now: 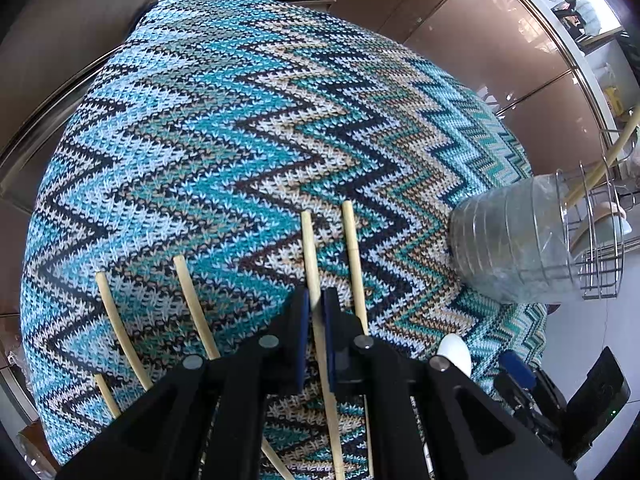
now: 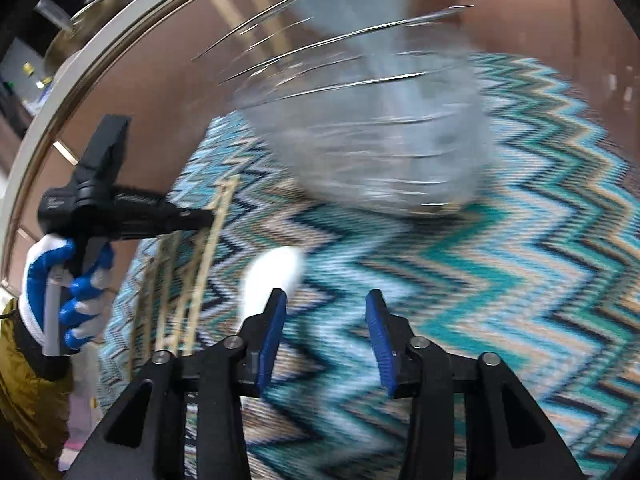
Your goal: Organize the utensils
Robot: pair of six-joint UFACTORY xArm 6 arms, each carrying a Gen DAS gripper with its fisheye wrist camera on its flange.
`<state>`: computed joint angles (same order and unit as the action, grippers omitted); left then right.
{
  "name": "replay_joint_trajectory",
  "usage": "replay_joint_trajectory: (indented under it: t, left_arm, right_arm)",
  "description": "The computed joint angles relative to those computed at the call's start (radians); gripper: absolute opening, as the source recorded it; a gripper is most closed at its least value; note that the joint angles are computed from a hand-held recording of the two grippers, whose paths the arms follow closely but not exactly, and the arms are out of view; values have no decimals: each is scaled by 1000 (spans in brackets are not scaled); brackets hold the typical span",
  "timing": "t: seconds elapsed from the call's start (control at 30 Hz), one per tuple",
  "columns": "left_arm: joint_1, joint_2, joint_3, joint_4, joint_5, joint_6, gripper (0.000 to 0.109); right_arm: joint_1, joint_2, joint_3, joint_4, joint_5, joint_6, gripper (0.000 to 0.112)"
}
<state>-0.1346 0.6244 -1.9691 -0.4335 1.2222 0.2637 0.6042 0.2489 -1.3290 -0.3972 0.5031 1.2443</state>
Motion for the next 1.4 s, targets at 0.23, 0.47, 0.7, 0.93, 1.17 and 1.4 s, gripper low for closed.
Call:
replay_joint_trajectory:
  t: [0.23, 0.47, 0.7, 0.93, 1.17, 1.4]
  left_arm:
    - [4, -1, 0, -2, 2, 3, 7]
    - [5, -3, 3, -10, 4, 9, 7]
    - [14, 2, -4, -25, 12, 15, 7]
    - [15, -2, 1, -29, 11, 13, 7]
    - [16, -5, 7, -34, 6, 15, 7]
    - [21, 1, -3, -44, 15, 16, 7]
  right_arm:
    - [2, 43, -29, 165, -116, -194, 43]
    - [12, 142, -100, 424, -190, -347, 43]
    - [6, 143, -125, 323, -169, -272, 9]
    - [32, 192, -232, 357, -112, -383, 1]
    - [57, 198, -308, 105, 49, -244, 33]
    - [133, 326, -554, -65, 333, -309, 40]
